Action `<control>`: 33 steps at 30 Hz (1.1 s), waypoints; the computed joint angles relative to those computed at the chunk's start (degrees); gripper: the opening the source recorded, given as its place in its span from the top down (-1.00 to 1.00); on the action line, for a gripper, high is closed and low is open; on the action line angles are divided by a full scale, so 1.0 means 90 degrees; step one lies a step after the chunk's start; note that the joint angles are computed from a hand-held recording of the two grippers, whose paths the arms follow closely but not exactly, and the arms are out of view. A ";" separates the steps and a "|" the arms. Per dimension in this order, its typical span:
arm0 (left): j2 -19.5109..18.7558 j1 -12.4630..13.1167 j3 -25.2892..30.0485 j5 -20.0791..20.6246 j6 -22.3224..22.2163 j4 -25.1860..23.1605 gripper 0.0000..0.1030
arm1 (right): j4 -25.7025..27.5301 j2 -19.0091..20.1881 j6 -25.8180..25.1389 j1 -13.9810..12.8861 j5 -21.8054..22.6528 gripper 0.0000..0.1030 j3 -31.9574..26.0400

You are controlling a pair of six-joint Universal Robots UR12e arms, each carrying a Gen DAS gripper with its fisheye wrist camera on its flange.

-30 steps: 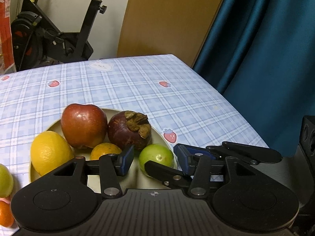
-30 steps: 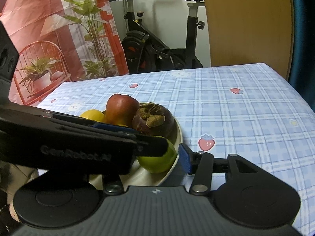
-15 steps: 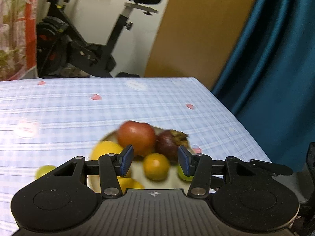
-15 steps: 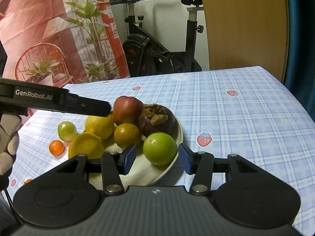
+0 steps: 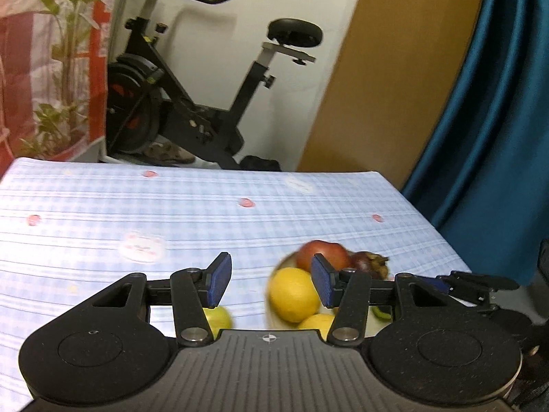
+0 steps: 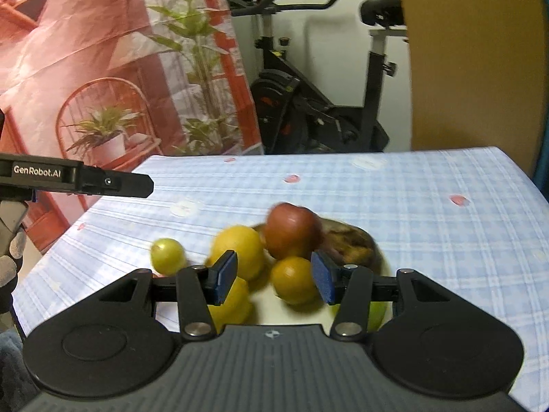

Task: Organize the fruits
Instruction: 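Move both tools back to the second green apple on the tablecloth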

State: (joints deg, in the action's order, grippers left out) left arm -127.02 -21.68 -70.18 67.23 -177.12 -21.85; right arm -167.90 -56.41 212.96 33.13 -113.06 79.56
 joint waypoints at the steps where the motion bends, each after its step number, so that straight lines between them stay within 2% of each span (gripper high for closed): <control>1: 0.0014 0.0021 -0.0018 0.0036 0.0020 0.0022 -0.05 | 0.0008 0.0038 -0.0058 -0.0002 0.0047 0.01 -0.0077; 11: 0.0090 0.0281 -0.0111 0.0232 0.0075 0.0205 -0.05 | 0.0243 0.0499 -0.0519 0.0013 0.0462 0.01 -0.0919; 19: 0.0130 0.0435 -0.0294 0.0284 -0.0154 0.0255 -0.05 | 0.0654 0.0918 -0.0891 0.0031 0.0717 0.01 -0.1626; 27: 0.0152 0.0535 -0.0502 0.0113 -0.0406 0.0358 -0.05 | 0.0873 0.1119 -0.1122 0.0084 0.0895 0.01 -0.1910; 33: 0.0064 0.0556 -0.0462 -0.0064 -0.0592 0.0306 -0.05 | 0.1211 0.1286 -0.1534 0.0106 0.1087 0.01 -0.2211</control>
